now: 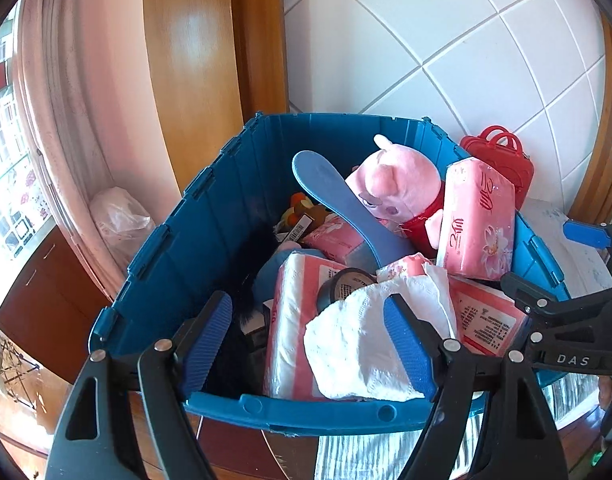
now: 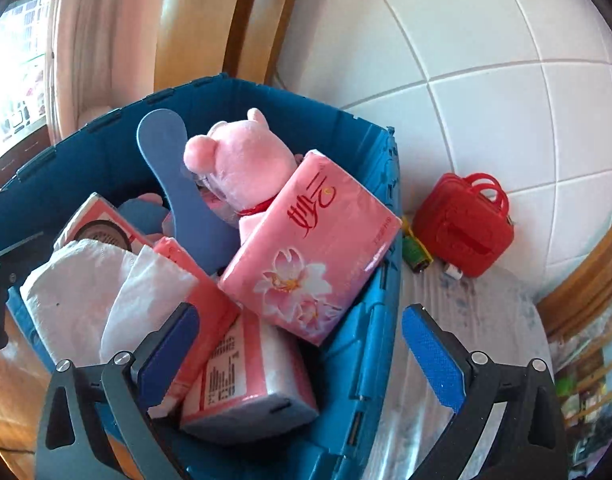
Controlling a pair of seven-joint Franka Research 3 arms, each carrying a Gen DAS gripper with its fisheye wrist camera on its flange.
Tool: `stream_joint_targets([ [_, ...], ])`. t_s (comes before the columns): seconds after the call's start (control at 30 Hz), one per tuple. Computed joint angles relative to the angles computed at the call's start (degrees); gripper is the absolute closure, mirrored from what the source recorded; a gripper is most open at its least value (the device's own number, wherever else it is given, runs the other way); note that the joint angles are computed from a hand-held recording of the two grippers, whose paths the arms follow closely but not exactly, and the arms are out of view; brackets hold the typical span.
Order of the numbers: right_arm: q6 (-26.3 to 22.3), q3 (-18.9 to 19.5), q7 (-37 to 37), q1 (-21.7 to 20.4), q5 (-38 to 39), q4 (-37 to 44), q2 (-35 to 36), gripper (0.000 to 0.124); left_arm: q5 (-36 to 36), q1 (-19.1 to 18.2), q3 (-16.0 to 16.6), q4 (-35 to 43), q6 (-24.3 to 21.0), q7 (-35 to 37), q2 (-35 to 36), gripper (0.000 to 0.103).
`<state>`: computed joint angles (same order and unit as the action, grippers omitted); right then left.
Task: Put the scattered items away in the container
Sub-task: 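Withdraw both tools from the crate and move toward the medicine bottle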
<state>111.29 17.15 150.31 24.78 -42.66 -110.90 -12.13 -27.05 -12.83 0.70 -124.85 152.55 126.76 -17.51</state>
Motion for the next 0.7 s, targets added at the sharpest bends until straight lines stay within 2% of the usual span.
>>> stream_joint_targets([
  [0.2,2.37,1.29,3.38,-0.06,0.06,-6.14,-6.25,0.021,-1.42,-1.6,0.0,-5.3,2.63,-1.07,-4.54,0.025],
  [0.33,5.55,2.58,5.06,-1.41,1.05,-12.58,-13.08,0.021,1.29,-2.93,-1.03,-10.1,6.82,-5.74,-8.96,0.025],
  [0.43,8.91,2.64,6.22,-2.18,2.98,-19.42,-20.59,0.021,3.21,-4.59,-2.43,-14.52,10.59,-10.1,-13.35,0.02],
  [0.57,11.89,1.41,6.36,-2.12,6.73,-29.81,-33.3,0.021,5.83,-5.56,-6.96,-20.0,14.56,-17.36,-19.31,0.008],
  [0.7,10.11,0.25,3.25,-1.76,10.2,-38.78,-46.65,0.021,8.35,-6.14,-13.27,-23.23,15.54,-25.35,-24.01,0.007],
])
